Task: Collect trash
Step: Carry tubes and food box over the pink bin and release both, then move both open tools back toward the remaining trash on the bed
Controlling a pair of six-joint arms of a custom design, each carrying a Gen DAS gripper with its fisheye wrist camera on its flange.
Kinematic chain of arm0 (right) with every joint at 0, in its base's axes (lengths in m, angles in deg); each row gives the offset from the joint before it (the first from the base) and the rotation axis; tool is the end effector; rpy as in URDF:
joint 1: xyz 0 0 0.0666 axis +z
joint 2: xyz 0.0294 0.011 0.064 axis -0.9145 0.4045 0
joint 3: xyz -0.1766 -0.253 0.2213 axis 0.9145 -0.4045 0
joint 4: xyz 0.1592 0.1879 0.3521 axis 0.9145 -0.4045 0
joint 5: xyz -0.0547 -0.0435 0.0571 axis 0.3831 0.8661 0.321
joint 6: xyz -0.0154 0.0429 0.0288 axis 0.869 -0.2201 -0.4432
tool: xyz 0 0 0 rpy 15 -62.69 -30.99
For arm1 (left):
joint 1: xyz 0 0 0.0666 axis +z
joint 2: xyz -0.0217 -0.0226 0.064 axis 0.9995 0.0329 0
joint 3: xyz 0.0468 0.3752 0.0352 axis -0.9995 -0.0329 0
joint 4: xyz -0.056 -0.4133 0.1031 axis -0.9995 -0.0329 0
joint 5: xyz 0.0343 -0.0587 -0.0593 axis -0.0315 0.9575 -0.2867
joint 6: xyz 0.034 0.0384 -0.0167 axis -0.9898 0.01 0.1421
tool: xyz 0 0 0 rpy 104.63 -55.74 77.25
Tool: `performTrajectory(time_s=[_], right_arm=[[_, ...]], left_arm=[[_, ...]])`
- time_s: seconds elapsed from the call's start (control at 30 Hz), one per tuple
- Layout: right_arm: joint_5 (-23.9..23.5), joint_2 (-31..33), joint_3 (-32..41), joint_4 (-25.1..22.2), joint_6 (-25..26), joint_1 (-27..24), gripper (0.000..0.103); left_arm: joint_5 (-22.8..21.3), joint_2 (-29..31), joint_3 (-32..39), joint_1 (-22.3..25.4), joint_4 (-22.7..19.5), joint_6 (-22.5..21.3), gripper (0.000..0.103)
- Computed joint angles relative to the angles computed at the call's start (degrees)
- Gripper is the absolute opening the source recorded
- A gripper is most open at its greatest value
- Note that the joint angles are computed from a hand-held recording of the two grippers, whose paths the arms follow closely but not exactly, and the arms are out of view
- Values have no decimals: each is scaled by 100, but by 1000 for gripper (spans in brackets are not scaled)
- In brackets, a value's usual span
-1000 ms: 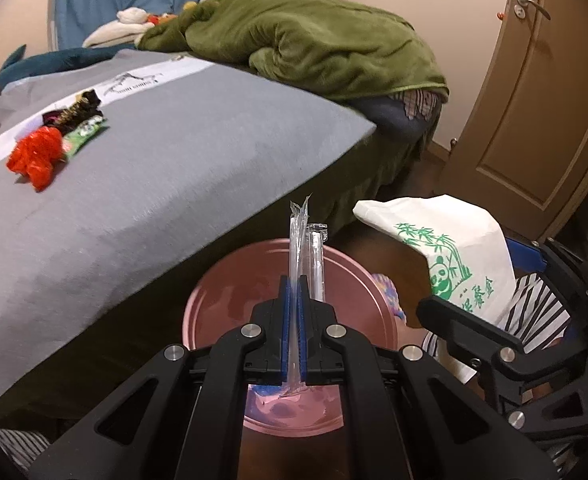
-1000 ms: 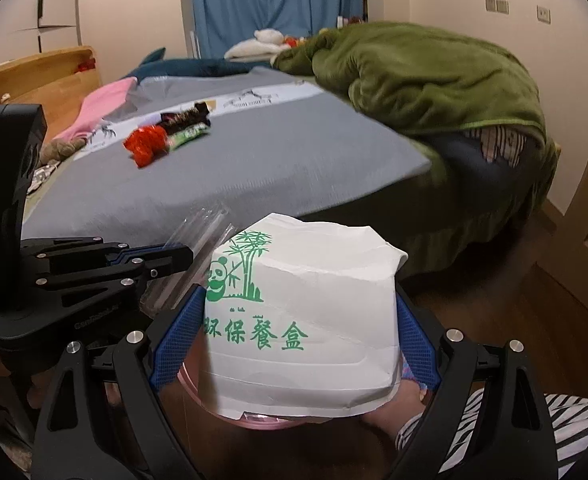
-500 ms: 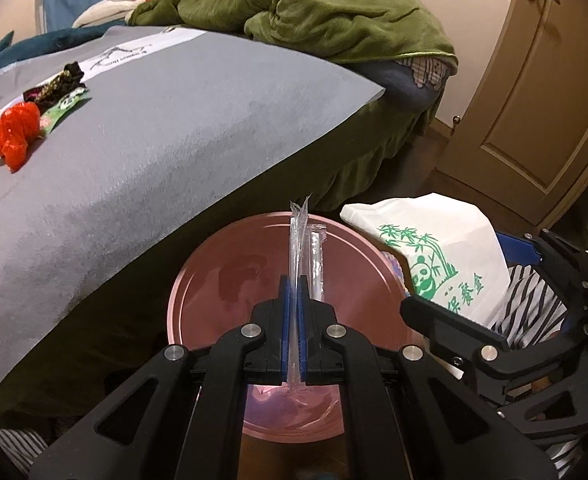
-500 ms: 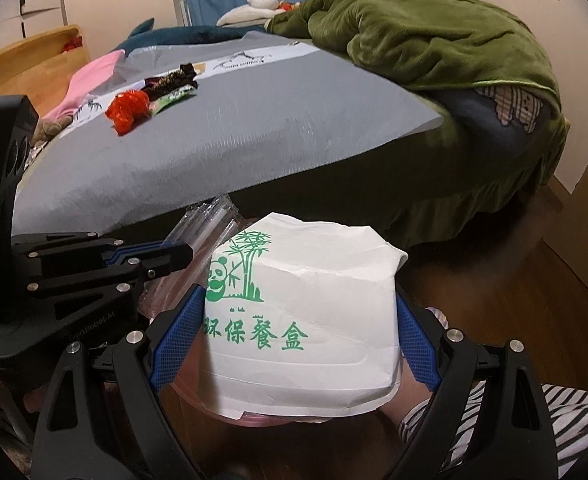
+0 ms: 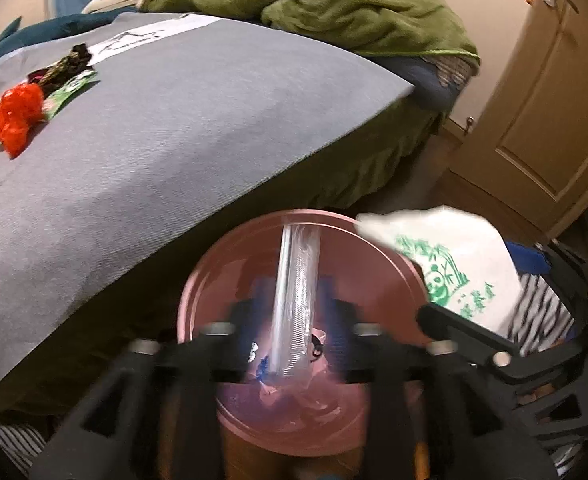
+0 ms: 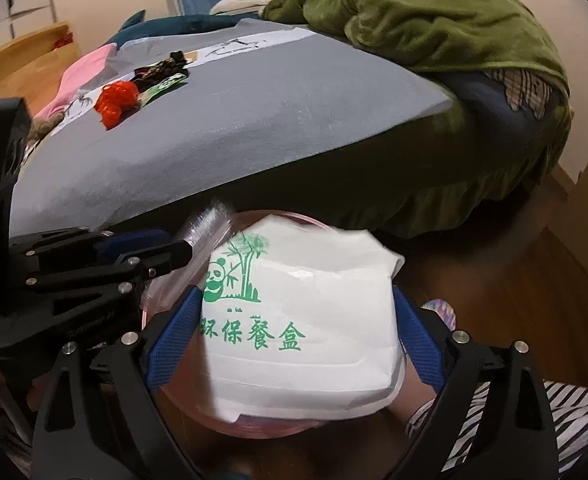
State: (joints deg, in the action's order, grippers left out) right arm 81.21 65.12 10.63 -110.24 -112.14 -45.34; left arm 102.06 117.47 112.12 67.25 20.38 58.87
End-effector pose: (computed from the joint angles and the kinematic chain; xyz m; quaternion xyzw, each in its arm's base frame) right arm 0.5457 0.1943 0.4213 0.1689 0.9291 -0.0040 0.3291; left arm 0.6500 -0.2618 0.4186 0.3346 0.8867 -0.1864 0.2588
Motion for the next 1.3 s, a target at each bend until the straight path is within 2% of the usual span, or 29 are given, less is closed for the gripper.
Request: performTrajectory(time_s=[0.03, 0.1, 0.13, 0.43, 0.63, 0.83, 0.97, 1.1, 1.3], right_arm=[[-19, -7, -11, -19, -130, -33, 95], [28, 13, 9, -85, -275, -55, 95], [40, 19, 14, -102, -288, -65, 95], [191, -9, 42, -1, -299, -48, 95], [484, -136, 20, 230, -311, 49, 96], [1116, -275, 185, 976, 218, 292, 98], [1238, -169, 545, 1230, 492, 371, 98], [1279, 55, 968, 1510, 874, 435, 98], [1112, 492, 1603, 1670, 1257, 467, 98]], left_arm=[[-39, 7, 2, 23, 76, 156, 71], [81, 17, 6, 88, 180, 423, 80], [143, 43, 48, 114, 179, 527, 81], [63, 81, 217, 176, 173, 648, 83], [-59, -215, 106, 337, 632, 747, 84], [-225, -711, -230, 515, 1365, 779, 90], [-335, -919, -297, 638, 1720, 687, 94], [-388, -895, -64, 792, 1748, 621, 94], [-620, -632, 430, 1068, 1764, 825, 94]])
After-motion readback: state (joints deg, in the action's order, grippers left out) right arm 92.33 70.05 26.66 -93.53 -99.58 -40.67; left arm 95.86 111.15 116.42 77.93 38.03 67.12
